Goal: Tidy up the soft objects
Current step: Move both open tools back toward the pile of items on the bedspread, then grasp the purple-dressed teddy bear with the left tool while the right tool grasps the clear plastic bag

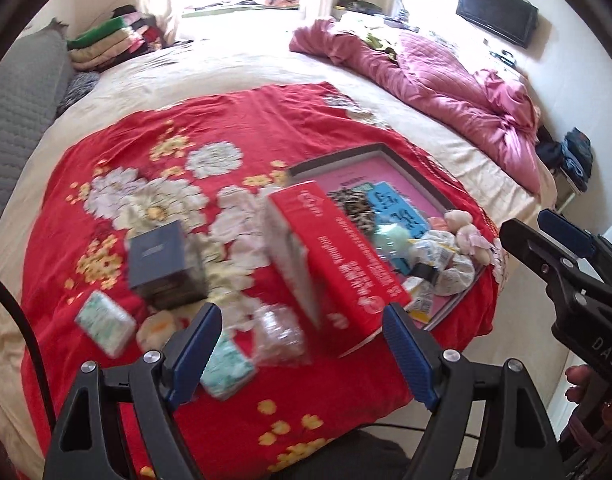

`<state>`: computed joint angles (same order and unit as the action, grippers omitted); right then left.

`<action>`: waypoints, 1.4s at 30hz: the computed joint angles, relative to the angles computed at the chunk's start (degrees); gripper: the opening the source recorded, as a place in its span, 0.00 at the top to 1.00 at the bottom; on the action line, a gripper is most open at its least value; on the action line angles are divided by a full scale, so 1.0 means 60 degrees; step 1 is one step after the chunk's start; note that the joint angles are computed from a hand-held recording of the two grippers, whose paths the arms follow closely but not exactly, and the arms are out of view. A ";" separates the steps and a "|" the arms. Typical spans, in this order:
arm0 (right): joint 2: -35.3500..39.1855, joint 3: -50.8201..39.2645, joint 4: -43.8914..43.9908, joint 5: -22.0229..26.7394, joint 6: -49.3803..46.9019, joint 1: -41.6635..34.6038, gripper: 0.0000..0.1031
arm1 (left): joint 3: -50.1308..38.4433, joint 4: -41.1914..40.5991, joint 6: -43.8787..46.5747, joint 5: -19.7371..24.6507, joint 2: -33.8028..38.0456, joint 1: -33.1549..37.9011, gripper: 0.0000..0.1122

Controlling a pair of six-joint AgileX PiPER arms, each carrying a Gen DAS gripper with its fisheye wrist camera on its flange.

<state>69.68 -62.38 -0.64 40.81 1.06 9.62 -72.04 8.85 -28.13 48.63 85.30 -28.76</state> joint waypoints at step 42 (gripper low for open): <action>0.4328 -0.0647 -0.3747 0.0179 0.5480 0.5295 0.29 | 0.3539 -0.3468 0.4487 -0.1836 0.0255 0.5218 0.27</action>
<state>95.65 -66.26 -23.12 41.89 33.94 41.39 -50.81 -11.96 -1.21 37.62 86.83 2.55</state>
